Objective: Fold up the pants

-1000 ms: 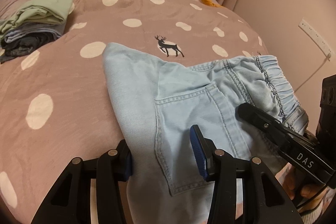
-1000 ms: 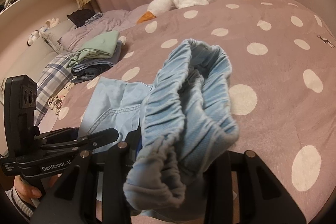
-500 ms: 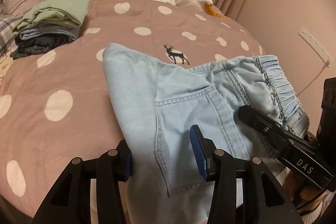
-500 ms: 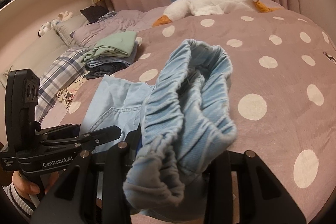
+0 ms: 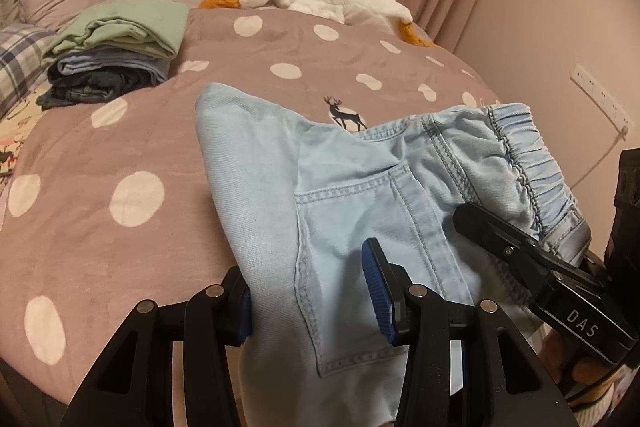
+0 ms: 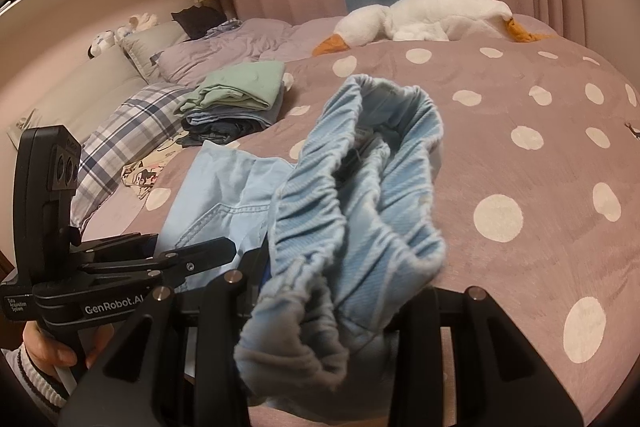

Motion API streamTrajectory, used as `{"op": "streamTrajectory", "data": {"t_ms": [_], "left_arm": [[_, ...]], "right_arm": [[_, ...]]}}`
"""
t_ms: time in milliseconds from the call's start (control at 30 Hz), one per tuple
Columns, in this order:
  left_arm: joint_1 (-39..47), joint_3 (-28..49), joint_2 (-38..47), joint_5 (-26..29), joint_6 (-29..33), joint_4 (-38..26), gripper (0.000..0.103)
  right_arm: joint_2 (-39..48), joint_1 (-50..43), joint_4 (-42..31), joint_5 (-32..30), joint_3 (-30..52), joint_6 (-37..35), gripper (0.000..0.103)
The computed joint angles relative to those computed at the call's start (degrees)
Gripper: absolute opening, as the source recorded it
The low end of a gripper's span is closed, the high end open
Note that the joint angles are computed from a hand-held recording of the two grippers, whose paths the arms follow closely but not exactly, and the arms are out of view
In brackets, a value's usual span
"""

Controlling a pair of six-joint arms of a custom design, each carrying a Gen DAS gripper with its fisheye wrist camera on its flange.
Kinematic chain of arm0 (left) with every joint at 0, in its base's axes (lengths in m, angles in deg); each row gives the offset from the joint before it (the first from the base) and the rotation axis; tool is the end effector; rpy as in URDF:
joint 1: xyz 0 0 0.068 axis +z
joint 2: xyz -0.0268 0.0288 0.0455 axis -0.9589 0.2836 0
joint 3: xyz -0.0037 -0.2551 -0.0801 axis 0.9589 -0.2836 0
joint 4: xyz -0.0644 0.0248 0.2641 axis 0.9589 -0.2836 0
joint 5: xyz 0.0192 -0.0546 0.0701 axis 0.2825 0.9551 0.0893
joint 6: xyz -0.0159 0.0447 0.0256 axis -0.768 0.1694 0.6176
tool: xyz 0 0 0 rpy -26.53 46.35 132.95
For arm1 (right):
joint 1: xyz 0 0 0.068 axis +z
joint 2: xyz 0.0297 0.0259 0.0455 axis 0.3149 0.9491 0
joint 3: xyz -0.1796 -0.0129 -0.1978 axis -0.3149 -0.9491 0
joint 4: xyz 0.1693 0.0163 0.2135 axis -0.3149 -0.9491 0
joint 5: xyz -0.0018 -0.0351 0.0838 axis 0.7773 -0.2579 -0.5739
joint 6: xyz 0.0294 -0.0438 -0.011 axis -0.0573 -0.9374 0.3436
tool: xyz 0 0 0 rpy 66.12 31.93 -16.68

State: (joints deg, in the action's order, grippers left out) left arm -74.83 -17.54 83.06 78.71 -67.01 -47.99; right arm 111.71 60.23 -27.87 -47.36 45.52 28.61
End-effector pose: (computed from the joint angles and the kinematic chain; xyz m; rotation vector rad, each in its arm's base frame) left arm 0.2319 -0.0215 0.2087 0.3568 2.4150 -0.5486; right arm 0.1857 0.1519 0.2171 -0.0259 2.2382 0.3587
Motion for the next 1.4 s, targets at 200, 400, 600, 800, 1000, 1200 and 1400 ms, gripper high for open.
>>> {"op": "streamTrajectory", "data": {"t_ms": [200, 400, 600, 800, 1000, 1200, 1400], "left_arm": [[1.3, 0.0, -1.0, 0.7, 0.6, -1.0, 0.047], [1.7, 0.1, -1.0, 0.9, 0.8, -1.2, 0.047], [2.5, 0.5, -1.4, 1.4, 1.3, -1.8, 0.047], [2.8, 0.8, -1.2, 1.6, 1.4, -1.9, 0.047], [2.8, 0.9, -1.1, 1.6, 1.6, -1.8, 0.047], [2.7, 1.1, -0.8, 1.5, 1.5, -1.9, 0.047], [2.8, 2.3, -0.3, 1.3, 1.5, -2.0, 0.047]], "right_arm": [[0.2, 0.7, -0.2, 0.4, 0.8, -0.7, 0.037], [0.5, 1.4, -0.7, 1.1, 1.6, -1.2, 0.037], [0.5, 1.7, -0.7, 1.4, 2.0, -1.7, 0.037], [0.5, 1.9, -0.9, 1.7, 2.2, -1.7, 0.037], [0.5, 2.1, -1.5, 1.9, 2.9, -2.0, 0.037], [1.0, 1.6, -2.3, 1.3, 4.1, -2.5, 0.037], [1.4, 0.4, -1.6, 0.3, 4.7, -3.8, 0.037]]}}
